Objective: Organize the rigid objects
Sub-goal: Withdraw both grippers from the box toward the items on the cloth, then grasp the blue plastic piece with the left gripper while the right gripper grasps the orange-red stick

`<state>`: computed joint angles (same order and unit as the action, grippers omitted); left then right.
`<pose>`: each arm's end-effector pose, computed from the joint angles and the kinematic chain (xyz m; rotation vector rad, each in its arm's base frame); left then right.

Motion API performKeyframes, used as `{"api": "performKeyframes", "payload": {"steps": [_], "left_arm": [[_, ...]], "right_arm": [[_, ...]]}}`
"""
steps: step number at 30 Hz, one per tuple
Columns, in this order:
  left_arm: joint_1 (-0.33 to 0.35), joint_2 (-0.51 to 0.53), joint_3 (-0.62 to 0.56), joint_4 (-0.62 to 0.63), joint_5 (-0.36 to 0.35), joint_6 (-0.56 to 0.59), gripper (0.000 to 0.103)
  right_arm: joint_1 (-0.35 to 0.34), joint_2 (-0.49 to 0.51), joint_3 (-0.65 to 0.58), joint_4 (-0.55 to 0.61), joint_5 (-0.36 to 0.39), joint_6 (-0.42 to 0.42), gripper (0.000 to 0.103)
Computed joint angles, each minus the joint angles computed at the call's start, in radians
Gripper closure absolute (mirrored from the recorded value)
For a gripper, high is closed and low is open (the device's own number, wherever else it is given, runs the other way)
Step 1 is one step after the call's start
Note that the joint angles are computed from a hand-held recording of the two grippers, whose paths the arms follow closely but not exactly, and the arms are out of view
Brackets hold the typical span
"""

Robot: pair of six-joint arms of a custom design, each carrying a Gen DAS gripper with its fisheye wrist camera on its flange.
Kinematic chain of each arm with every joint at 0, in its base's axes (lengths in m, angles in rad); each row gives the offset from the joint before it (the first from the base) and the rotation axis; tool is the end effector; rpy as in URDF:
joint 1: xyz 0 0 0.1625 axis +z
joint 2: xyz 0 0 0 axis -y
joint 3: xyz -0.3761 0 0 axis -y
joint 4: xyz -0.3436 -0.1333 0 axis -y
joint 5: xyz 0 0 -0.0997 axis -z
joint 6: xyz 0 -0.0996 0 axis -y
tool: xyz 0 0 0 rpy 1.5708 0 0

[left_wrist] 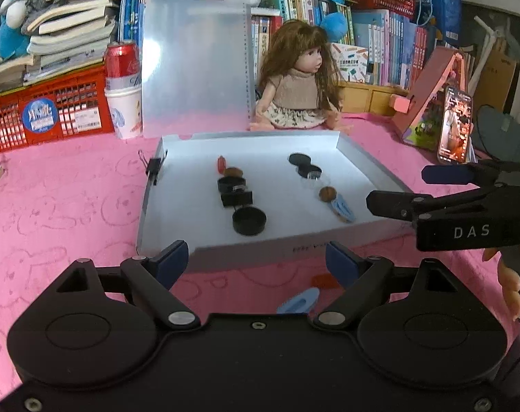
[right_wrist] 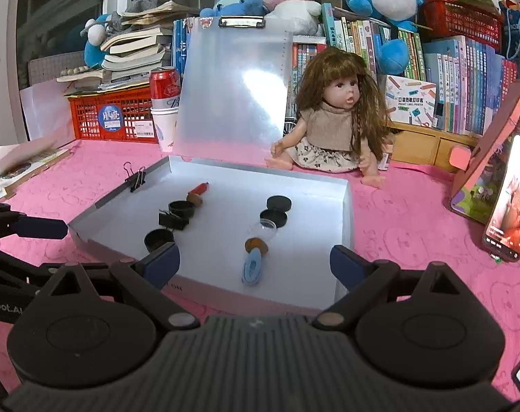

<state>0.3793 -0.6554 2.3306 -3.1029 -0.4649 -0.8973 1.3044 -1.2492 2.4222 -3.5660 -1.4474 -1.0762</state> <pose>-0.2471 -0.3379 -0.0084 0.4255 2.1969 -1.1124 0.0372 -0.4167 0.2083 1.0686 -2.3189 0.9693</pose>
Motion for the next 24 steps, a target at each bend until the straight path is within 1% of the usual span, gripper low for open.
{"api": "performKeyframes", "payload": {"steps": [9, 12, 13, 14, 15, 16, 17, 22, 24], "left_arm": [[-0.005, 0.019, 0.021, 0.010, -0.044, -0.068, 0.018], [-0.011, 0.031, 0.031, -0.013, -0.052, -0.070, 0.027], [-0.012, 0.033, 0.034, -0.022, -0.057, -0.067, 0.031], [-0.015, 0.038, 0.038, -0.040, -0.063, -0.060, 0.040], [-0.017, 0.045, 0.042, -0.065, -0.067, -0.047, 0.045], [-0.018, 0.050, 0.044, -0.086, -0.074, -0.031, 0.052], [-0.018, 0.055, 0.045, -0.103, -0.082, -0.018, 0.057], [-0.010, 0.093, 0.023, -0.164, -0.103, 0.057, 0.058], [-0.004, 0.111, 0.008, -0.178, -0.107, 0.087, 0.064]], "right_arm": [[-0.033, -0.018, 0.028, 0.001, 0.013, 0.001, 0.003], [-0.043, -0.017, 0.043, -0.019, 0.018, -0.017, 0.003], [-0.046, -0.015, 0.049, -0.029, 0.020, -0.025, 0.003], [-0.049, -0.013, 0.053, -0.036, 0.022, -0.031, 0.003], [-0.052, -0.012, 0.058, -0.041, 0.024, -0.039, 0.003], [-0.055, -0.010, 0.061, -0.046, 0.025, -0.043, 0.003], [-0.056, -0.008, 0.064, -0.051, 0.024, -0.045, 0.003], [-0.063, -0.002, 0.069, -0.049, 0.018, -0.037, 0.003], [-0.066, -0.001, 0.070, -0.049, 0.019, -0.035, 0.003]]}}
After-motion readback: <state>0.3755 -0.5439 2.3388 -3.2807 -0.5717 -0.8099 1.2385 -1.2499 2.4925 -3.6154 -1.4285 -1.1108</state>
